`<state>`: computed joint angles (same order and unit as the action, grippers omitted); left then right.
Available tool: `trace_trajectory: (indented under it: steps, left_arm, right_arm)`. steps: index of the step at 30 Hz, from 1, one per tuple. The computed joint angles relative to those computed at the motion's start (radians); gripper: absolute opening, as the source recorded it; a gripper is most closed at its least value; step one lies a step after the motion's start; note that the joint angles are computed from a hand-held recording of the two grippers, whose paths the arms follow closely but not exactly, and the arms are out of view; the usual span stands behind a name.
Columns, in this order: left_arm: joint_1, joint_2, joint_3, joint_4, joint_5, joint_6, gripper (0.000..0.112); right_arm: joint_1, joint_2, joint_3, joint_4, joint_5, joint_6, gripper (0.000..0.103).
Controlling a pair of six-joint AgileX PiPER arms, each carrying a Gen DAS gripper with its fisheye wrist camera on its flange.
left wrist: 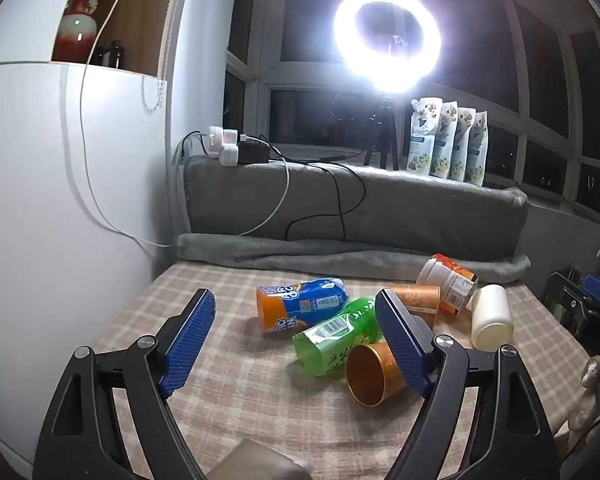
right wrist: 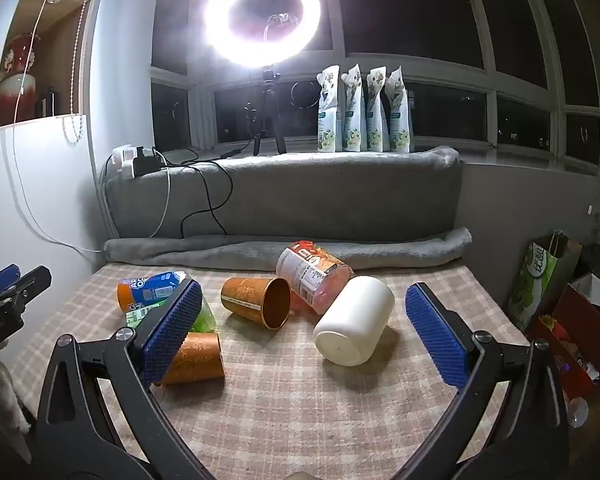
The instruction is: Flip cup upright
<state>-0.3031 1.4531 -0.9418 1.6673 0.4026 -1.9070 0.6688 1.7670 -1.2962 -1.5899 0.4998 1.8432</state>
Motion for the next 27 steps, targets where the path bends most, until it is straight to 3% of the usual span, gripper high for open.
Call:
trace_trajectory:
  steps: [10,15,27]
  left_arm:
    - [0.032,-0.004,0.006,0.039,-0.02,-0.024,0.082]
    - [-0.004,-0.011,-0.001,0.01,0.026,0.012,0.082]
    - [-0.014,-0.014,0.005,0.008,0.034,0.009,0.082]
  right_arm:
    - [0.008,-0.002,-0.005,0.032,0.001,-0.035,0.103]
    - [0.013,-0.003,-0.006,0.045,0.005,-0.05,0.103]
    - [0.008,-0.006,0.004,0.048,-0.006,-0.054,0.103]
